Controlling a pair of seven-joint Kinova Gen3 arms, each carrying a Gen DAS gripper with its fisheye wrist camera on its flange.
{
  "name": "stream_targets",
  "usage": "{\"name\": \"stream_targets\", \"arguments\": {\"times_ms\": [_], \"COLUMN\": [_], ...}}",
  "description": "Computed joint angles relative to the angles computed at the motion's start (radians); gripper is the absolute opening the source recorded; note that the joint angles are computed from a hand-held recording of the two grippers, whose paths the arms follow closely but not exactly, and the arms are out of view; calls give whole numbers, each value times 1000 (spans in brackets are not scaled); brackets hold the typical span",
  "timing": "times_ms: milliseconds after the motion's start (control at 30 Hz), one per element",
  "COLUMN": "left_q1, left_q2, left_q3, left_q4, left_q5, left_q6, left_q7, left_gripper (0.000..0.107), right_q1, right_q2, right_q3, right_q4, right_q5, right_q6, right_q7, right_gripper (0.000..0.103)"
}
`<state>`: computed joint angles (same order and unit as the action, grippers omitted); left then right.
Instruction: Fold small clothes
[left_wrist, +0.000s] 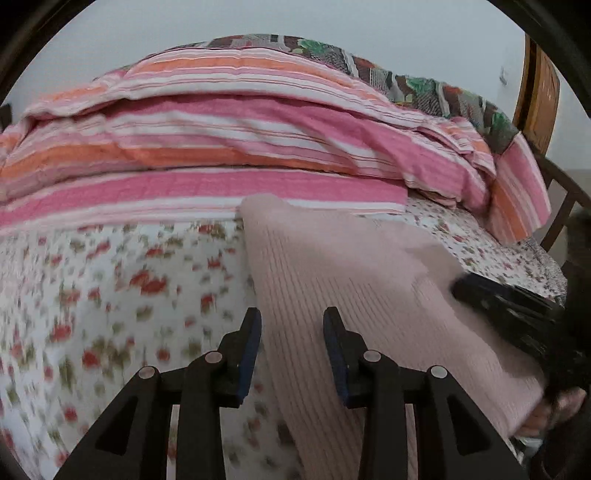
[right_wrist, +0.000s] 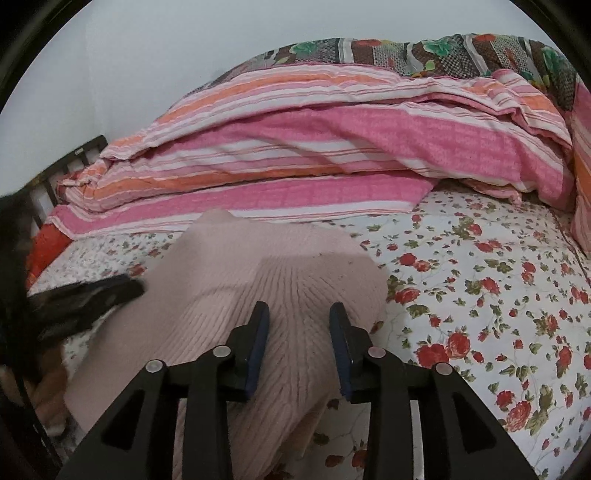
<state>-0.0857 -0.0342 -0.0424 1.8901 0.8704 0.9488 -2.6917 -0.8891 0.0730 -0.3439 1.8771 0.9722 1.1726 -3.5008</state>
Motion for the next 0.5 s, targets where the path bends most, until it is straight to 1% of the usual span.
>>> {"name": "stream_targets", "arguments": {"times_ms": [33,100,233,300,333,367,400,433,500], "left_q1": [-9,-25,-25,-45,-50,-39,-37,-47,-26], "left_q2": [-1,-6,-14,-14,-4,3,5,0,-22], "left_q3": [-12,-28,-20,-21,-36,-52,-50,-30,-6], "left_q4": [17,47,51,53,46,37,33,34,47], "left_q5": [25,70,73,101,129,143,146,144,123], "left_q6": [20,38,29,60,96,119,125,116,60], "left_q7": [-25,-59,-53,-74,-89,-93,-99,-103,-108], "left_gripper": [34,34,34,34,34,36,37,37,39], "right_q1": [11,7,9,1,-1,-5,-12,-19,-28], "right_q2": [10,10,19,10,0,-10,-19,-22,-14], "right_q3": [-7,8,15,13,11,6,-4,-14,-28], "right_q4": [-12,-6,-23,-13,-8,-6,1,7,2], "right_q5": [-15,-32,-61,-48,-44,-40,-22,-1,17], "right_q6": [7,-3,10,10,11,18,27,38,51], "right_q7": [22,24,47,25,10,-6,-29,-47,-38], "right_gripper": [33,33,33,34,36,37,37,37,38]}}
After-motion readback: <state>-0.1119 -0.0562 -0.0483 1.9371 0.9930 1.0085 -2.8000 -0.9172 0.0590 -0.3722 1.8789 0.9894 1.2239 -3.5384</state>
